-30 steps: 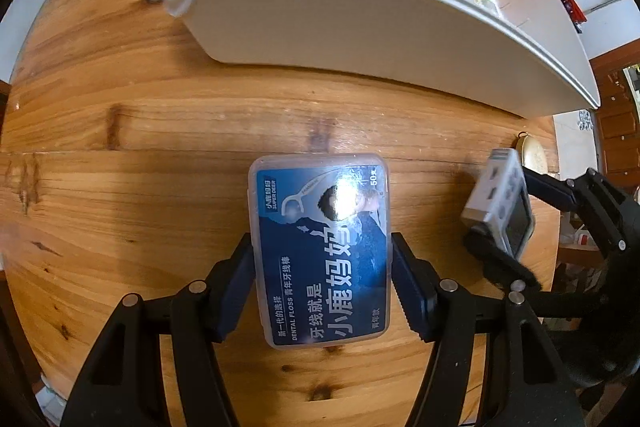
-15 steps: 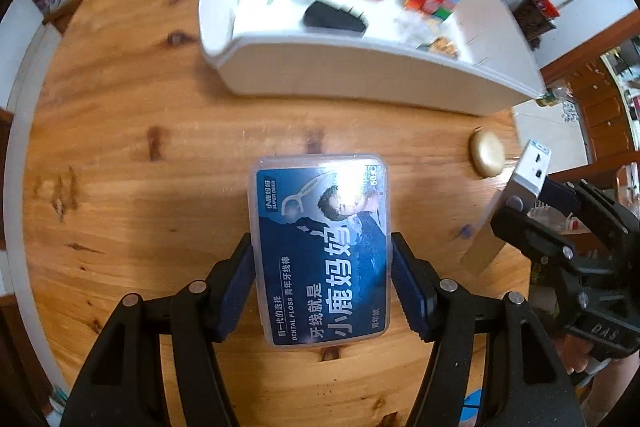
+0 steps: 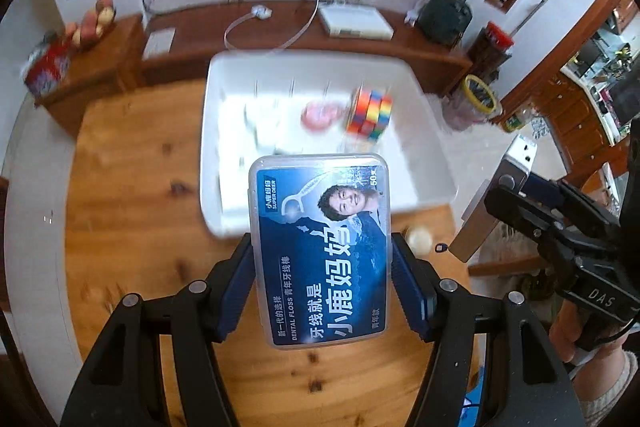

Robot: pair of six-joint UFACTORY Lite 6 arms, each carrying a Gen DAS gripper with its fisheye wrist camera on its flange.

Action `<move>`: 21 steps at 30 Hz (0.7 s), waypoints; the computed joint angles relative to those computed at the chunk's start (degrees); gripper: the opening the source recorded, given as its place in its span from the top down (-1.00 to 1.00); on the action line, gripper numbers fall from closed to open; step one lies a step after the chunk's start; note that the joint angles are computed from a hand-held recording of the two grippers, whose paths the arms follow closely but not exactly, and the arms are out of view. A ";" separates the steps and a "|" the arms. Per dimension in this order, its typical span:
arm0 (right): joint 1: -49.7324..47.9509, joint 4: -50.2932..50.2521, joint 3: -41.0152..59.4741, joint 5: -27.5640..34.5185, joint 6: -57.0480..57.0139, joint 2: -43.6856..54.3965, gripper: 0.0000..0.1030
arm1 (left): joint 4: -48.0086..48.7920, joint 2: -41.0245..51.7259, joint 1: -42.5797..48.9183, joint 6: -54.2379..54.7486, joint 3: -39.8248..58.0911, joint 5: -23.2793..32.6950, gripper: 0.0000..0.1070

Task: Organize rigid objects
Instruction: 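Lift and carry the floss box and game device over the tray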

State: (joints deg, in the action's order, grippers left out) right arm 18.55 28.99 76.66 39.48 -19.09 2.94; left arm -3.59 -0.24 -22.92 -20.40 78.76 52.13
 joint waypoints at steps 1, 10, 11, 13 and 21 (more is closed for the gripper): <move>-0.27 -1.16 3.01 0.34 1.48 1.36 -0.17 | 0.65 2.36 0.53 0.23 4.38 0.87 -0.26; -1.30 -14.18 26.19 2.06 16.58 16.76 -0.17 | 0.62 22.29 4.81 2.31 30.36 0.78 -0.26; -1.42 -15.59 28.87 2.40 17.90 19.23 -0.17 | -0.21 24.12 5.36 2.47 31.72 0.49 -0.26; -1.78 -16.83 32.72 2.88 18.91 23.29 -0.17 | -1.21 28.95 6.26 2.36 34.97 0.21 -0.26; -2.05 -20.64 40.26 6.25 22.02 37.37 -0.17 | 0.27 42.80 6.55 -0.80 42.39 0.28 -0.26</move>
State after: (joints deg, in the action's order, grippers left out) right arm 16.51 8.36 116.92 45.74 2.94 40.30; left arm -3.32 42.56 -16.37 -21.20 121.16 52.40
